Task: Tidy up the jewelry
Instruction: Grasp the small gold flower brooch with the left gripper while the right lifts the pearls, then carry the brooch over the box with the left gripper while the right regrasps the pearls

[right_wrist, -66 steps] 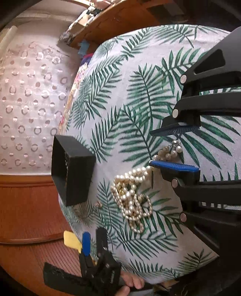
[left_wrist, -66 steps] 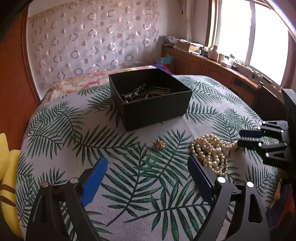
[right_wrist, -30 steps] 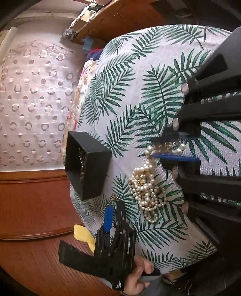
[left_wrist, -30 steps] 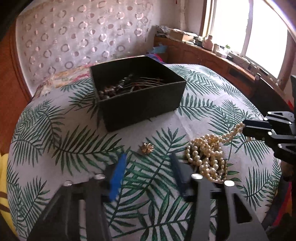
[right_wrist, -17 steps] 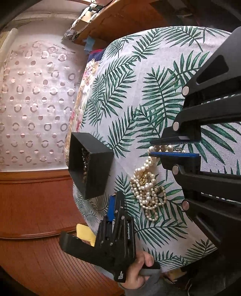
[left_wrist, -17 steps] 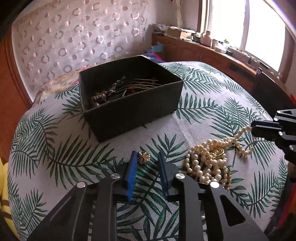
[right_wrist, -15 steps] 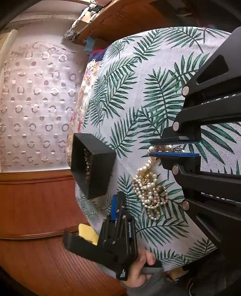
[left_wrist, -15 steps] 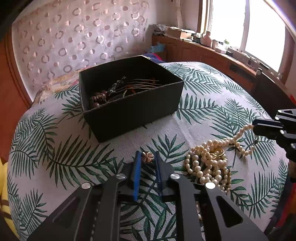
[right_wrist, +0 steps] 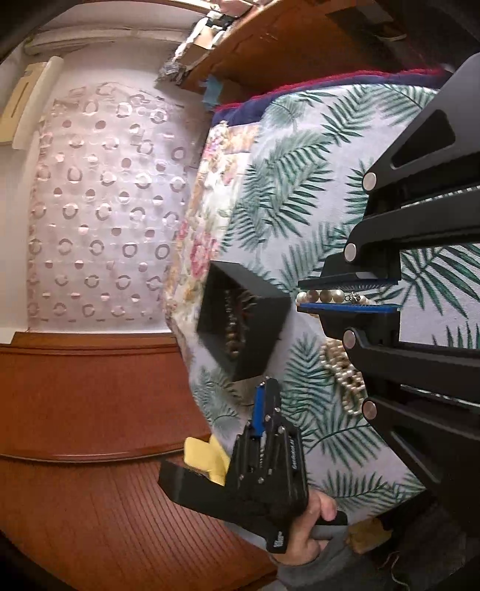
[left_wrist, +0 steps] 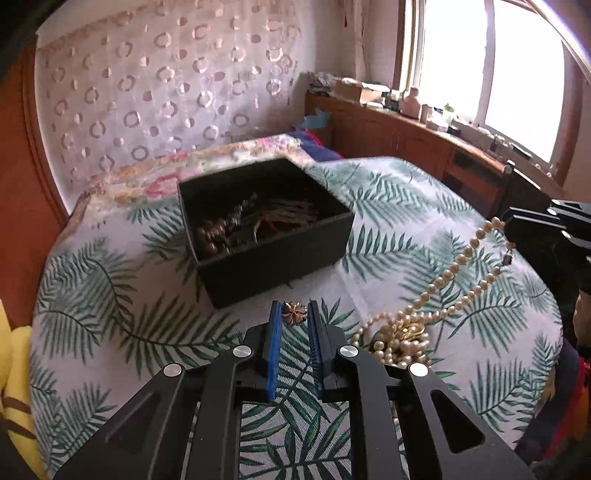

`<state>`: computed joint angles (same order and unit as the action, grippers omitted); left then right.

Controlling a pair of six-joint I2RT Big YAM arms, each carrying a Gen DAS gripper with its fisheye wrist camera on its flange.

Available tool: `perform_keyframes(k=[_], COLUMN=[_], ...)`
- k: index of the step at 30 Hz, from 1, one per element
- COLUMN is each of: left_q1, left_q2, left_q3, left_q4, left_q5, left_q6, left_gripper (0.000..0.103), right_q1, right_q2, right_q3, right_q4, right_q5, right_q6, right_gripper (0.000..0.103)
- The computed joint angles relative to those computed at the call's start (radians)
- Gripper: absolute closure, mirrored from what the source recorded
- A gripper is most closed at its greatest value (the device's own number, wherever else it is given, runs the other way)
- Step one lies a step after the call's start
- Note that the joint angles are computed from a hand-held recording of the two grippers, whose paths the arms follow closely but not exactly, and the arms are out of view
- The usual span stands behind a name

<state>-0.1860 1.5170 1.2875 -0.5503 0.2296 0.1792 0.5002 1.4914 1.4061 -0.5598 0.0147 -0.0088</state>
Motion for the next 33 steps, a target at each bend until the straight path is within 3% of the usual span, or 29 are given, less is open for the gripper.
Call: perform_keyframes(k=[13,14,15,23,27,33], left_q1=[0.016,0.017,0.02,0.037,0.049,0.056], left_q2=[-0.07,-0.073,-0.078,-0.095,-0.105,-0.104], left_q3=[-0.007,-0.008,-0.005,0.017,0.016,-0.007], left_q4=[0.023,0.024,0.023,0.021,0.028,0.042], left_q5=[0.01,0.008,0.008,0.009,0.025,0.041], left_q6=[-0.012,-0.009,-0.008,-0.015,-0.024,-0.031], left_gripper=[0.09,0.09,0.09,0.09,0.09,0.09], right_q1=[-0.001,-0.001,0.001,0.005,0.007,0.012], right_q2=[0.016,0.019,0.025,0.066,0.074,0.104], right_q3=[0.154,0.163,0.18,0.296,0.277,0.152], right_q4=[-0.013,-0.015,-0.017,-0.031,-0.05,-0.063], right_q5=[0.024,0.025,0.028,0.036,0.04,0.029], right_q6=[-0.051,-0.054,-0.06,-0.092,-0.098,-0.082], right_gripper=[0.096,0.096,0.102,0.103,0.103,0.1])
